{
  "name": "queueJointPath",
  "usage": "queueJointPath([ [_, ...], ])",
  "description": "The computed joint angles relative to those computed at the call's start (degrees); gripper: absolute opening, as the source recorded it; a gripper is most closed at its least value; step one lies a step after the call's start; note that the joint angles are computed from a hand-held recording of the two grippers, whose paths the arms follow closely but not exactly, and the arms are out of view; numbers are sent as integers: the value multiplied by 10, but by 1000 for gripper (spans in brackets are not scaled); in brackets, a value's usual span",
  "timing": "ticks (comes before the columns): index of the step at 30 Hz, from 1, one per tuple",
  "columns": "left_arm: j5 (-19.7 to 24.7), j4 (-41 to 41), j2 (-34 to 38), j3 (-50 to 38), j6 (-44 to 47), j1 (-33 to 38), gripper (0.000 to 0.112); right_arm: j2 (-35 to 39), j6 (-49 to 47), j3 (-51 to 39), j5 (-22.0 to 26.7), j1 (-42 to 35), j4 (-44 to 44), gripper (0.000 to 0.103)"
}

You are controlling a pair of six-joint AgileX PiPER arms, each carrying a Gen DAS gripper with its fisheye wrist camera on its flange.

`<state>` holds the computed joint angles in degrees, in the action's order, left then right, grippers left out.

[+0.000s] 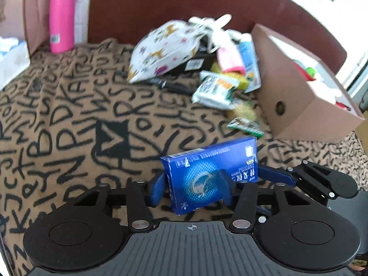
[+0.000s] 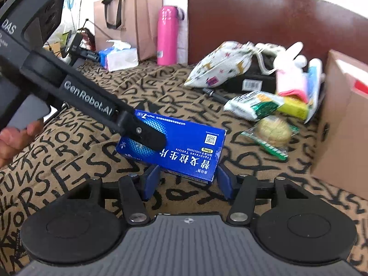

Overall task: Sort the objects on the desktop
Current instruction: 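Carry the blue box into the brown box and release onto the red tray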

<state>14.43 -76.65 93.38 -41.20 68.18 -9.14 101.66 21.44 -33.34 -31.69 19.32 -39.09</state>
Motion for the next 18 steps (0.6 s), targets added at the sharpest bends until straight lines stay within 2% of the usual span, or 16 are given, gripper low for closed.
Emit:
queueJointPath([
  [5,-1,-4,-38,-15,-9,-46,49,-77,-11,36,-22,-46,26,58],
  [10,-3,-11,-36,-74,-32,-94,49,-132,-26,49,-33,-107,21,58],
  [13,-18,42,-18,-131,-85,-134,49,-144,-6,39,-41,-152,0,58],
  [18,-22,196,47,-255,-236,-183,49,-133,2,-5,-37,-207,4,58],
])
